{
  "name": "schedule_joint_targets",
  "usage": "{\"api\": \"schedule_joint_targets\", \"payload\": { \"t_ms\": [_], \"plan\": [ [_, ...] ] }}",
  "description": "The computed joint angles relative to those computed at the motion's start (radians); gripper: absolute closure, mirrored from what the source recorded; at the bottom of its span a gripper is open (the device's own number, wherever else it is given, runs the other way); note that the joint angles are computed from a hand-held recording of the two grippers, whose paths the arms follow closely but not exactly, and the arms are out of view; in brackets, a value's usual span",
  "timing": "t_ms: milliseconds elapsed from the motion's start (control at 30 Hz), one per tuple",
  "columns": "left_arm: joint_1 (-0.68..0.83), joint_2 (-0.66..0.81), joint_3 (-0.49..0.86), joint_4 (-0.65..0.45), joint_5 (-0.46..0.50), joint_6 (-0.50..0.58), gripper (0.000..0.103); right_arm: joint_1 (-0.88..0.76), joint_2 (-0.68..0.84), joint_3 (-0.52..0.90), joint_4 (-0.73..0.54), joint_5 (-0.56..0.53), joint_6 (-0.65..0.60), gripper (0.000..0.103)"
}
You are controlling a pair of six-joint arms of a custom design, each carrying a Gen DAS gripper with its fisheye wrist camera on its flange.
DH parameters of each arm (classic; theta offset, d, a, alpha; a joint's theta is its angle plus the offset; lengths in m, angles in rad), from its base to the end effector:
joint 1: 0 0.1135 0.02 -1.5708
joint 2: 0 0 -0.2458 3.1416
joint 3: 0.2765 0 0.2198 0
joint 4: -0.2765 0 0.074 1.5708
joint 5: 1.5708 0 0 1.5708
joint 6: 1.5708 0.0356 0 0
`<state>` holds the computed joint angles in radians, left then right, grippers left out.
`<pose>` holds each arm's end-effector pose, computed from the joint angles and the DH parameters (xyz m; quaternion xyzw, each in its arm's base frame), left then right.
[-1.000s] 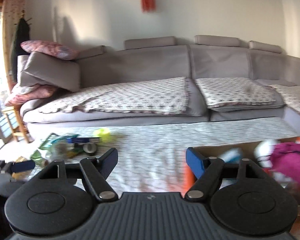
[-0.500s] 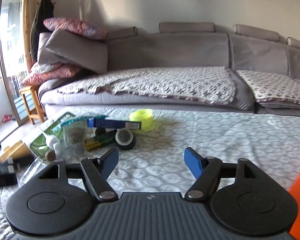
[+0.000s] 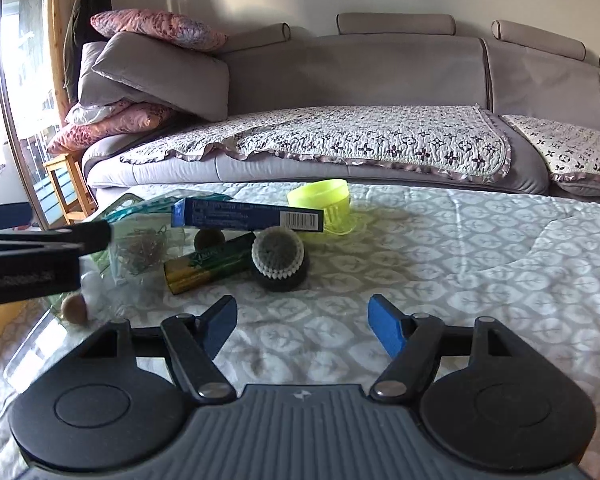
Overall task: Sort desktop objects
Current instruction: 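Grasp the plastic bag with the left gripper while the right gripper grasps the round brush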
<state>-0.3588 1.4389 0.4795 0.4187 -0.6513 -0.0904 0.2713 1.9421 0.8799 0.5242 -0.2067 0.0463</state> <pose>0.2378 -0.0661 0.1658 -0.0458 0.8382 0.1675 0.5170 0.3430 0.1030 0.1313 -0.1477 0.8538 0.1662 0.4708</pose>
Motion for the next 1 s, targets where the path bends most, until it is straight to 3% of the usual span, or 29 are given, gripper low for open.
{"api": "schedule_joint_targets", "payload": {
  "t_ms": [433, 533, 567, 600, 633, 700, 733, 833, 867, 1000],
  "plan": [
    [0.059, 0.071, 0.066, -0.040, 0.040, -0.028, 0.013, 0.049, 0.118, 0.198, -0.083, 0.044, -0.021, 0.033],
    [0.066, 0.070, 0.064, -0.040, 0.049, -0.026, 0.013, 0.053, 0.137, 0.238, -0.122, 0.035, -0.031, 0.045],
    [0.068, 0.065, 0.059, -0.039, 0.052, -0.022, 0.013, 0.052, 0.143, 0.253, -0.140, 0.032, -0.038, 0.057],
    [0.070, 0.057, 0.057, -0.044, 0.059, -0.021, 0.014, 0.054, 0.149, 0.267, -0.160, 0.032, -0.043, 0.060],
    [0.076, 0.045, 0.054, -0.055, 0.079, -0.023, 0.020, 0.057, 0.147, 0.263, -0.154, 0.037, -0.047, 0.060],
    [0.089, 0.005, 0.046, -0.084, 0.146, -0.028, 0.047, 0.060, 0.140, 0.254, -0.152, 0.043, -0.052, 0.061],
    [0.084, -0.020, 0.035, -0.092, 0.157, -0.025, 0.071, 0.058, 0.135, 0.248, -0.152, 0.039, -0.052, 0.061],
    [0.060, -0.079, 0.037, -0.170, 0.161, -0.045, 0.084, 0.050, 0.115, 0.223, -0.153, 0.028, -0.048, 0.062],
    [0.055, -0.099, 0.029, -0.182, 0.165, -0.054, 0.096, 0.047, 0.109, 0.215, -0.151, 0.024, -0.046, 0.062],
    [0.032, -0.176, 0.010, -0.225, 0.131, -0.075, 0.098, 0.032, 0.063, 0.163, -0.127, 0.012, -0.035, 0.062]
  ]
}}
